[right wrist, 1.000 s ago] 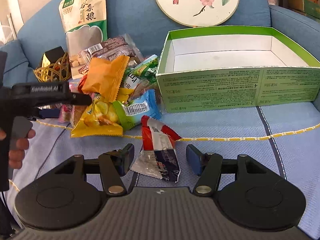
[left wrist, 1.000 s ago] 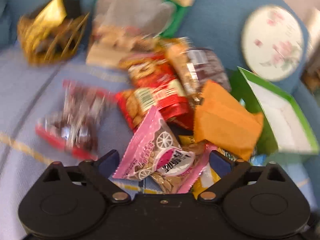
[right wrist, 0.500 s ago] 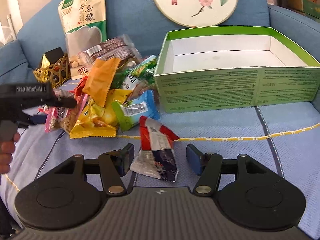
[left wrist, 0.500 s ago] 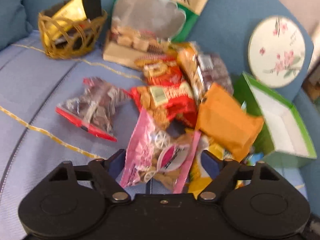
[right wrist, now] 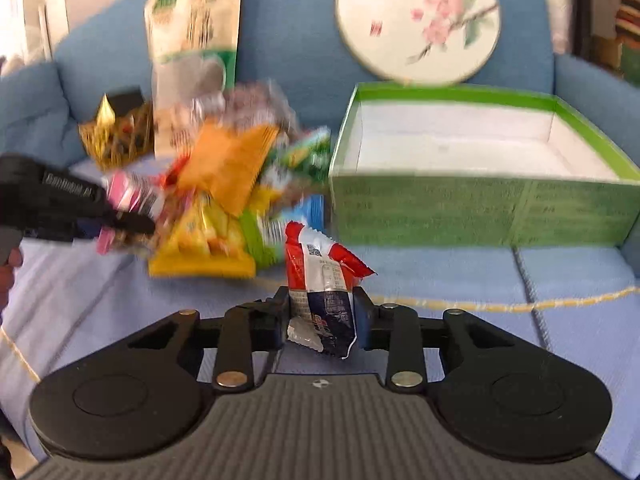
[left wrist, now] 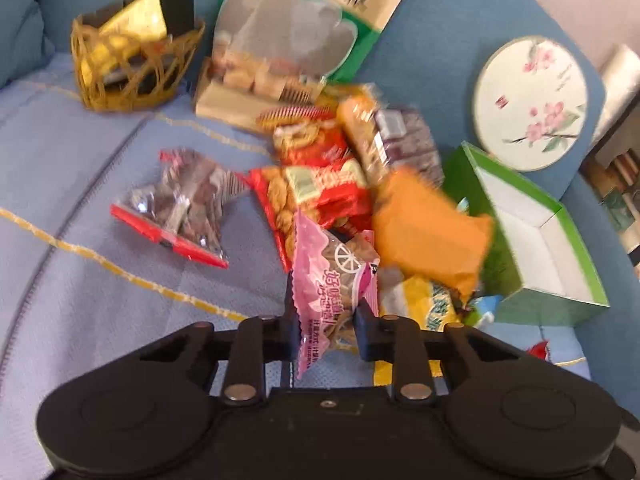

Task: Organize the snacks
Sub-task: 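Carry both snacks into the green box and open both tools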

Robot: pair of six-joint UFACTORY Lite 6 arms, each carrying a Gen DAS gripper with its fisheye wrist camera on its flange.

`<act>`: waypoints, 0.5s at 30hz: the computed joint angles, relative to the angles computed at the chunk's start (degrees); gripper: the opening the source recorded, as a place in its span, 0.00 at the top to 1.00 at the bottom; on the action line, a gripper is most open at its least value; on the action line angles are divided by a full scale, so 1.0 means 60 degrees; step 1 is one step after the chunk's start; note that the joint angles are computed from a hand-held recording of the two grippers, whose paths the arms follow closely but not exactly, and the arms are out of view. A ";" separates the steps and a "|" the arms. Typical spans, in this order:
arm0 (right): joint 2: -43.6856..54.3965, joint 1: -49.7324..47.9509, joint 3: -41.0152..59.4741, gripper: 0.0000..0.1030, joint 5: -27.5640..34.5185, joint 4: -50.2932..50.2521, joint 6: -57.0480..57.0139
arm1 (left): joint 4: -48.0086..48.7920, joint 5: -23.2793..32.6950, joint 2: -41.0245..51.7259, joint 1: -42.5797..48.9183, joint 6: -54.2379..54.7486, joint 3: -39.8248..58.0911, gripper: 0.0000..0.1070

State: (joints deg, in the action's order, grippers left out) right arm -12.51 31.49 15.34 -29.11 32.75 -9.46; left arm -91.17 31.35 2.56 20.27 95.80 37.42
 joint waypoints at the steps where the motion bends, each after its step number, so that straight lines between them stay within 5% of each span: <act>1: -0.0219 -0.0008 -0.0089 0.46 -0.0083 0.0038 0.0061 | 0.0239 0.0056 -0.0418 0.0098 -0.0111 -0.0157 0.77; 9: -0.2698 -0.0868 -0.0126 0.46 0.0398 0.0430 -0.1145 | 0.2046 0.1368 -0.3008 -0.0071 -0.2162 0.0088 0.77; 15: -0.1518 -0.2673 0.1554 0.46 0.0020 -0.1289 -0.0573 | 0.0890 -0.0111 -0.2223 -0.3143 -0.2290 0.1542 0.76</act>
State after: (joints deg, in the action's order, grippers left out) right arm -21.61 15.45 24.66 -28.99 25.01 -12.89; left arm -85.83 30.69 -10.78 1.42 82.07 46.67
